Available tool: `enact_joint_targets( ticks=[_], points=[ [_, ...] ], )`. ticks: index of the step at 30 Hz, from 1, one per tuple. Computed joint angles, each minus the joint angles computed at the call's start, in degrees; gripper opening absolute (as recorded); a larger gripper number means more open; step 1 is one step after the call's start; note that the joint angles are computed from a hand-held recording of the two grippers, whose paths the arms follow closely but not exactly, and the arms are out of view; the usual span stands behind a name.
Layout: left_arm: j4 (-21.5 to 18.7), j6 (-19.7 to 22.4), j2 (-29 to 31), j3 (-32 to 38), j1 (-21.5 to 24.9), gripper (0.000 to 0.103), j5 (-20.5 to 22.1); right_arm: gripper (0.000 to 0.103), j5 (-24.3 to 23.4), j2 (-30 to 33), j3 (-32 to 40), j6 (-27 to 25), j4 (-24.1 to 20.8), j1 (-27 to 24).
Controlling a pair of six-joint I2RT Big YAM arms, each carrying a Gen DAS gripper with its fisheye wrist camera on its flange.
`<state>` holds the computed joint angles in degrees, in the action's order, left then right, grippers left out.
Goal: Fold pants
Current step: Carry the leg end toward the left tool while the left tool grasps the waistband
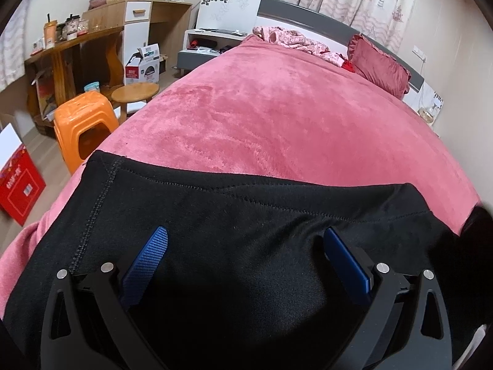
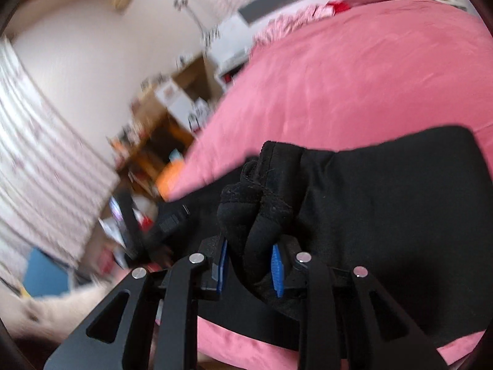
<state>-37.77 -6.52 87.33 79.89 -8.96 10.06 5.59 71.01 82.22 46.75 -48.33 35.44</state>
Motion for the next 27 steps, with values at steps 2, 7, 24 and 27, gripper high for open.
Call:
enact_joint_targets(
  ticks=[2,7,24,27],
  points=[
    [-0.07,0.08,-0.08,-0.06,-0.07,0.100,-0.17,0.039,-1.18,2.96,1.24,-0.24,-3.29,-0.03],
    [0.62,-0.53,-0.41,-0.40,0.10,0.100,0.67,0.063,-6.61,2.40,-1.49,1.59,-0.41,-1.35],
    [-17.38,-3.04,3.57,8.10,-10.92,0.099,29.46,0.037,16.80,-4.71,-3.84,6.63,-9.65,-10.84],
    [-15.17,-1.83,2.65,6.55,-13.06,0.089,24.38,0.037,16.08,-5.24,-6.75,5.59,-10.46,-11.26]
  ],
)
